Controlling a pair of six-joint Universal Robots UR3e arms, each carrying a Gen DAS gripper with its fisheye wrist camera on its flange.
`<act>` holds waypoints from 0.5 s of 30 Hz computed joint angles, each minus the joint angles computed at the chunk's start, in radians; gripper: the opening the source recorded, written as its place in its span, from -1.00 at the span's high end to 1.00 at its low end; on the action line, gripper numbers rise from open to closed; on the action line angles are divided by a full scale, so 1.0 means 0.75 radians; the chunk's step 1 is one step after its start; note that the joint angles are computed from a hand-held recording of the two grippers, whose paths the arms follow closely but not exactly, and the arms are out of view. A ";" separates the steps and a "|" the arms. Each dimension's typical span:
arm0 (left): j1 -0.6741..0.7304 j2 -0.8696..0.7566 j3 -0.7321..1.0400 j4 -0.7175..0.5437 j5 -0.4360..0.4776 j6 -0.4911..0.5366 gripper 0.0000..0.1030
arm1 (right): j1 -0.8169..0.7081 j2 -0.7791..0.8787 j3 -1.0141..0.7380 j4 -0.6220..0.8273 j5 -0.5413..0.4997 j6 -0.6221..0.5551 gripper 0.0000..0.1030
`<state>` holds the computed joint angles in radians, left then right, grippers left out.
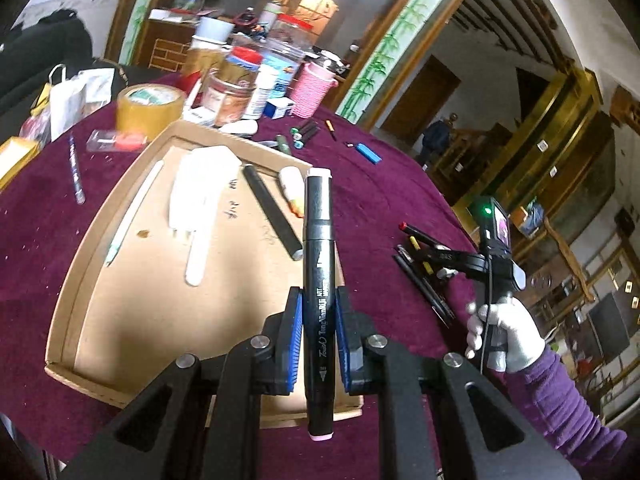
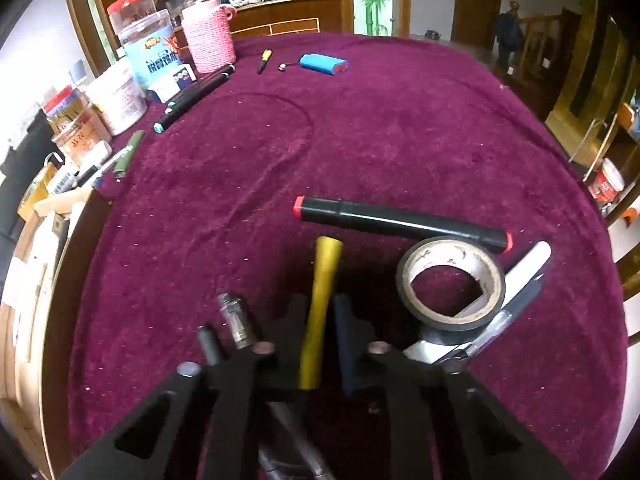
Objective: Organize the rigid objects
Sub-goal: 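Carry the black marker to the tray while the right tool grasps a yellow pen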
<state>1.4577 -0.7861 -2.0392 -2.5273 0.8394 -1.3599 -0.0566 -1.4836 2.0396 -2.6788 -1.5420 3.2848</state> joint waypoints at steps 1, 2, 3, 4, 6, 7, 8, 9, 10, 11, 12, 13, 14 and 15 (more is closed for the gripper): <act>0.018 0.000 0.000 -0.005 0.007 0.011 0.71 | -0.023 -0.040 0.036 -0.014 0.030 0.001 0.84; 0.032 0.003 -0.002 -0.006 0.011 0.018 0.71 | -0.043 -0.078 0.067 -0.026 0.062 0.001 0.84; 0.044 0.004 -0.002 -0.002 0.012 0.022 0.71 | -0.066 -0.126 0.101 -0.036 0.101 -0.002 0.84; 0.025 -0.008 -0.010 0.037 0.001 -0.004 0.71 | -0.078 -0.172 0.127 -0.037 0.132 -0.001 0.84; -0.022 -0.027 -0.024 0.131 -0.019 -0.080 0.71 | -0.114 -0.281 0.173 -0.025 0.215 -0.014 0.83; -0.042 -0.039 -0.026 0.164 -0.026 -0.109 0.71 | -0.108 -0.292 0.165 -0.019 0.232 -0.011 0.83; -0.068 -0.054 -0.030 0.207 -0.033 -0.145 0.71 | -0.106 -0.307 0.156 -0.004 0.260 -0.011 0.83; -0.115 -0.070 -0.036 0.280 -0.046 -0.210 0.71 | -0.105 -0.333 0.150 0.021 0.294 -0.012 0.83; -0.190 -0.087 -0.050 0.407 -0.060 -0.324 0.71 | -0.094 -0.350 0.141 0.042 0.318 -0.010 0.83; -0.254 -0.106 -0.060 0.517 -0.063 -0.419 0.71 | -0.077 -0.351 0.121 0.062 0.337 -0.005 0.83; -0.315 -0.129 -0.071 0.619 -0.063 -0.505 0.71 | -0.059 -0.346 0.102 0.076 0.363 0.001 0.83; -0.400 -0.175 -0.078 0.760 -0.059 -0.620 0.71 | -0.041 -0.340 0.090 0.084 0.388 0.011 0.83; -0.458 -0.217 -0.079 0.860 -0.051 -0.702 0.71 | -0.012 -0.322 0.068 0.089 0.407 0.024 0.83; -0.537 -0.274 -0.079 0.992 -0.037 -0.810 0.71 | 0.011 -0.308 0.057 0.087 0.418 0.032 0.83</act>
